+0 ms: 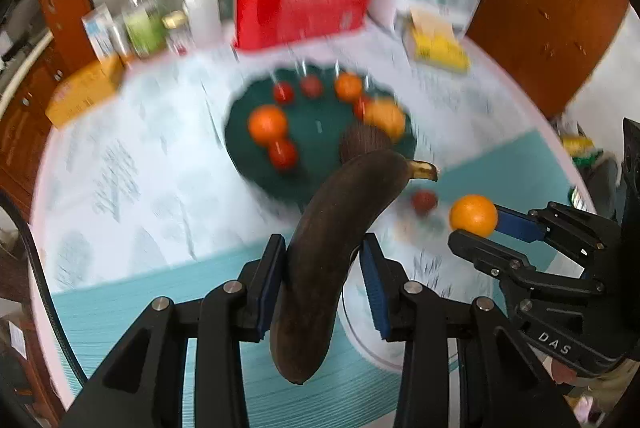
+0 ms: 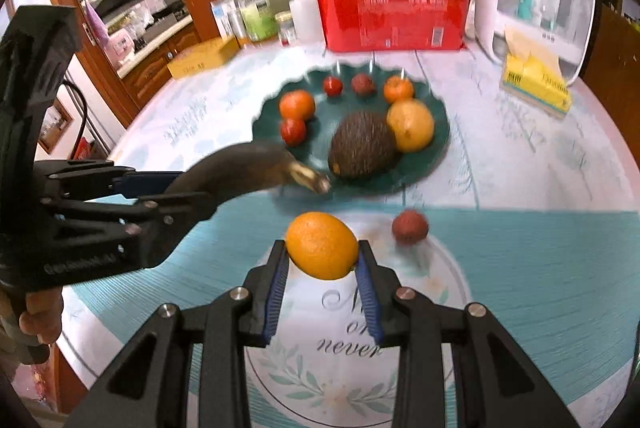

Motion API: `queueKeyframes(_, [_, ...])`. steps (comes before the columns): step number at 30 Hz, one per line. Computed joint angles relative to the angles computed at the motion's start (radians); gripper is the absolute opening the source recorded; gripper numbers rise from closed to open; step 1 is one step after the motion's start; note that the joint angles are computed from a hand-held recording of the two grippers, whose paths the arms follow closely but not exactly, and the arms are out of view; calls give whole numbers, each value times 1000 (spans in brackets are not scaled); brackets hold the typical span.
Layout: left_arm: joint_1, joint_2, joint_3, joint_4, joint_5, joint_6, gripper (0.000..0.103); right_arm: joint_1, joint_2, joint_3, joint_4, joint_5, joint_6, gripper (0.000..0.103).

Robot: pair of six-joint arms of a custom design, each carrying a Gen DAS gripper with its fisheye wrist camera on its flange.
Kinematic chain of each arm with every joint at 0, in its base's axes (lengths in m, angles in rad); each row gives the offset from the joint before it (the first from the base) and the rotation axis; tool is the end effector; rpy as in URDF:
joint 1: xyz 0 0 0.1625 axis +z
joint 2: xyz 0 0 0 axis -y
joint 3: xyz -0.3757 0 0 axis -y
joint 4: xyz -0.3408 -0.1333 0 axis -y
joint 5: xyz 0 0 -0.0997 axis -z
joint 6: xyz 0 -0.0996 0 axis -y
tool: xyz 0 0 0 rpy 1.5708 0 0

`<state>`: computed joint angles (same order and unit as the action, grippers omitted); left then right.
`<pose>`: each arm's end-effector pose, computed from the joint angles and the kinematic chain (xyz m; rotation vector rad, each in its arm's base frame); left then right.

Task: Organize fruits
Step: 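Carry banana and mandarin onto the green plate and open both tools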

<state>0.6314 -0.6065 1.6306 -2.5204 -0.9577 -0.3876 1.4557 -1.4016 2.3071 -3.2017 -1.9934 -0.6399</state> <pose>-0.3550 -0.4958 -0.0031 0.7325 2.4754 -0.4274 0.0449 -0.4164 0.2629 0.4365 -2.3827 0.6608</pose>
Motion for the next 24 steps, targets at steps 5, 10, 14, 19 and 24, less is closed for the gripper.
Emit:
queueKeyframes(5, [-34,-14,-111,45,96,18,37,102,-27,-140,115,-16,-2,34])
queueKeyframes(10, [-30,45,-279,90,169,49,37,177,28,-322,181,-33,-16,34])
queueKeyframes(14, [0,126,-427,99,172,83,37,194,116,-452,181,-51,-50,34])
queueKeyframes(19, [69,255,-602,128,100,83,37,148,216,-563,227,-45,-63,34])
queueKeyframes(24, [133,388,-756,207,61,46,37,69,312,-634,273,-44,-57,34])
